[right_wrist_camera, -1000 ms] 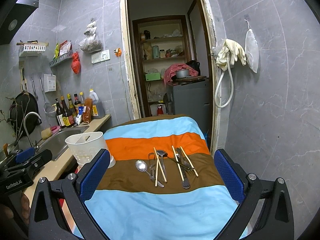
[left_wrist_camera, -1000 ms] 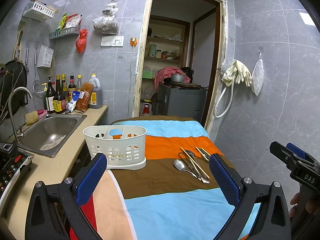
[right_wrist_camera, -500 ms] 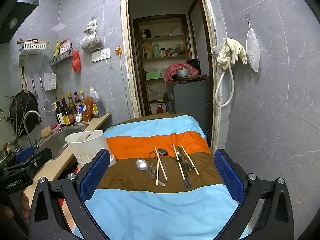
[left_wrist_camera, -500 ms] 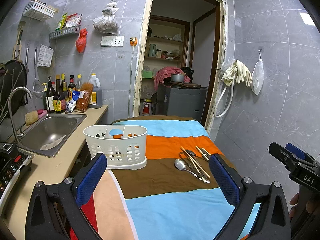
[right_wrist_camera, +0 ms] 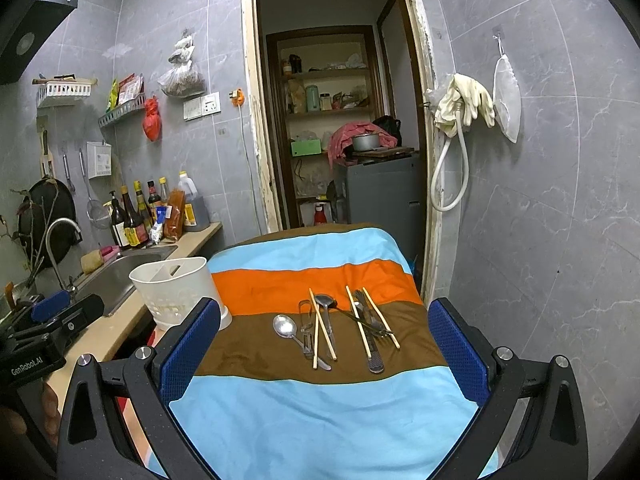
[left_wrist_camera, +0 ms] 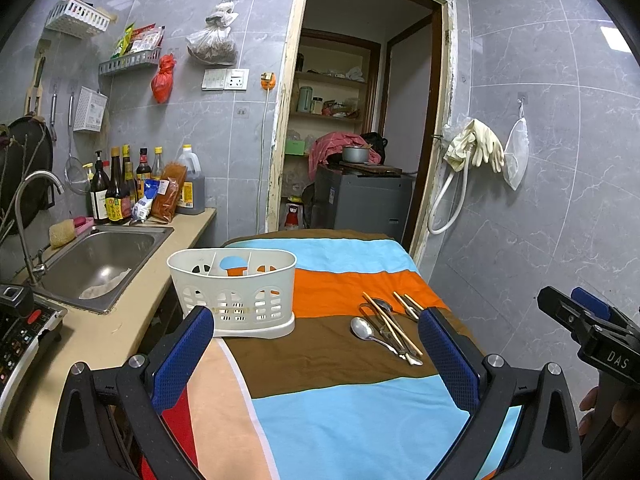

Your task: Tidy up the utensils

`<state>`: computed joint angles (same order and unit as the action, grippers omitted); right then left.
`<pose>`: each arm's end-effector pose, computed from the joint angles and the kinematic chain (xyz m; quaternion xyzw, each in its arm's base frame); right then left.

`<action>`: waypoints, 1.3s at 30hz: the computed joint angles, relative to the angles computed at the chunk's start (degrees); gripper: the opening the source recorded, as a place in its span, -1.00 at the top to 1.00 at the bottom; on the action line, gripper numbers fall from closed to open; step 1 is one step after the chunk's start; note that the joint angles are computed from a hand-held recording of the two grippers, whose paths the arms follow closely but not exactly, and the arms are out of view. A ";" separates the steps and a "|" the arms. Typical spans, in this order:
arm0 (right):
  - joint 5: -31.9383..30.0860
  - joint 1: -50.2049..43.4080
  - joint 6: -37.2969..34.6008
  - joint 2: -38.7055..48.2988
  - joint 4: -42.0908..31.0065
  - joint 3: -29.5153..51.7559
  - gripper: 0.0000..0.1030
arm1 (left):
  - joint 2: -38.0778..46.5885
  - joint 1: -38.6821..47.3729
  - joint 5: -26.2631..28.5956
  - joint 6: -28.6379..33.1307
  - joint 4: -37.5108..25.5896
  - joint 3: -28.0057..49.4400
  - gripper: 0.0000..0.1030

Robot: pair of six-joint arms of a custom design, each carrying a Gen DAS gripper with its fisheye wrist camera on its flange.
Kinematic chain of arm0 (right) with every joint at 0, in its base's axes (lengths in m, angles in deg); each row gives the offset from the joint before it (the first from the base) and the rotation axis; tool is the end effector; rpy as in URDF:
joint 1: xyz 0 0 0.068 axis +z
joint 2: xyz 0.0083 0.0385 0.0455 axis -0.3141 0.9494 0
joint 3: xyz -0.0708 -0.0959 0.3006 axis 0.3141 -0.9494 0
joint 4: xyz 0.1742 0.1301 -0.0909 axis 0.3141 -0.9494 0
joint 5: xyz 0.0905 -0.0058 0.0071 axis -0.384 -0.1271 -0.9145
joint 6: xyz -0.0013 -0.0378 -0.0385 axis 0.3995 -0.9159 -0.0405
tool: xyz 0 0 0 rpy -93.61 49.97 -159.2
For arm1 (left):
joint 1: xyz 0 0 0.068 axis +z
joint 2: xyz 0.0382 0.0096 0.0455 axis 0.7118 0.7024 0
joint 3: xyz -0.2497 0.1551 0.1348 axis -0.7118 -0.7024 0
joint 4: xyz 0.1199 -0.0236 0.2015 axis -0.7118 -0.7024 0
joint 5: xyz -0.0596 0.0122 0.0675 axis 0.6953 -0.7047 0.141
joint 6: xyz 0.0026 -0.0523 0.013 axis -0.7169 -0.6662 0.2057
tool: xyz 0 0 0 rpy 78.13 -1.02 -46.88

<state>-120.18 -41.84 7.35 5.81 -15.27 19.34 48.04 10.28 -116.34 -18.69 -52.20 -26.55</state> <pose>0.2542 -0.0879 0.3378 -0.0603 0.8194 0.1092 0.5596 0.2088 -0.1197 0.3234 -0.1019 0.8234 -0.0013 0.5583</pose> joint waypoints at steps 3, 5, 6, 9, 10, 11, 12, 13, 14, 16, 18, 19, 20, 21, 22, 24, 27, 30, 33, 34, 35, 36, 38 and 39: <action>0.06 0.05 -0.08 0.01 -0.11 0.04 -0.98 | 0.02 -0.10 -0.08 -0.09 -0.27 0.18 -0.99; 0.16 0.13 -0.10 0.00 -0.21 0.07 -0.98 | 0.00 0.19 0.23 0.07 0.29 -0.32 -0.99; 0.14 0.07 -0.21 -0.12 -0.16 -0.18 -0.98 | 0.03 0.25 0.32 0.08 0.46 -0.45 -0.99; 0.00 -0.19 -0.49 -0.38 0.29 -1.10 -0.98 | 0.03 0.18 0.29 0.03 0.32 -0.31 -0.99; 0.20 0.07 -0.32 -0.14 0.28 -0.78 -0.98 | 0.08 0.30 0.50 0.10 0.70 -0.55 -0.99; 0.28 0.16 -0.27 -0.07 0.27 -0.68 -0.98 | 0.13 0.37 0.58 0.17 0.79 -0.57 -0.99; 0.27 0.07 -0.33 -0.17 0.30 -0.86 -0.98 | 0.21 0.42 0.76 0.21 1.06 -0.74 -0.99; 0.30 0.06 -0.39 -0.20 0.23 -0.86 -0.98 | 0.28 0.37 0.81 0.19 1.28 -0.89 -0.99; 1.20 1.03 0.07 0.36 1.63 -1.43 -0.98 | 0.38 0.32 0.89 0.18 1.71 -1.18 -0.99; 2.06 1.71 0.37 0.63 3.00 -2.51 -0.98 | 0.58 0.05 0.86 0.05 2.23 -1.56 -0.99; 2.22 1.71 0.30 0.67 2.61 -2.32 -0.98 | 0.83 -0.02 0.96 0.01 2.49 -1.57 -0.99; 2.20 1.66 0.25 0.60 2.55 -2.41 -0.98 | 1.04 -0.37 0.82 -0.18 2.74 -1.67 -0.99; 2.35 1.87 0.35 0.71 2.19 -1.89 -0.98 | 1.00 -0.14 1.27 -0.07 2.64 -1.52 -0.99; 2.12 1.71 0.30 0.65 2.31 -2.09 -0.98 | 1.10 -0.24 1.66 -0.02 2.80 -1.46 -0.99; 1.87 1.64 0.19 0.68 2.30 -2.11 -0.98 | 0.93 1.63 3.73 0.97 2.42 -0.63 -0.99; 1.89 1.82 0.05 0.90 1.89 -1.34 -0.98 | 1.43 1.88 4.73 1.35 2.87 -0.10 -0.99; 1.39 1.50 -0.45 1.73 1.10 0.41 -0.98 | 2.36 1.74 4.70 1.75 3.05 1.00 -0.99; 1.85 2.21 -0.45 3.17 -0.74 4.00 -0.98 | 4.15 1.35 4.14 1.71 3.30 2.42 -0.99; 1.46 2.14 -0.78 5.44 -1.83 7.31 -0.98 | 6.63 1.42 3.78 1.21 3.53 4.39 -0.99; 1.40 2.15 -0.96 6.33 -2.15 8.51 -0.98 | 7.33 2.39 4.62 1.43 3.21 5.40 -0.99; 1.56 2.38 -1.08 7.39 -2.77 10.13 -0.98 | 8.30 2.65 4.67 1.35 3.32 6.16 -0.99; 1.30 2.25 -1.35 8.50 -2.88 11.28 -0.98 | 9.50 2.76 4.44 1.21 3.50 7.03 -0.99; 1.16 2.32 -1.67 10.93 -3.55 14.11 -0.98 | 11.79 3.29 4.46 1.08 3.74 8.78 -0.99; 1.00 2.40 -1.88 12.55 -3.94 15.85 -0.98 | 13.27 3.55 4.53 0.96 3.87 9.87 -0.99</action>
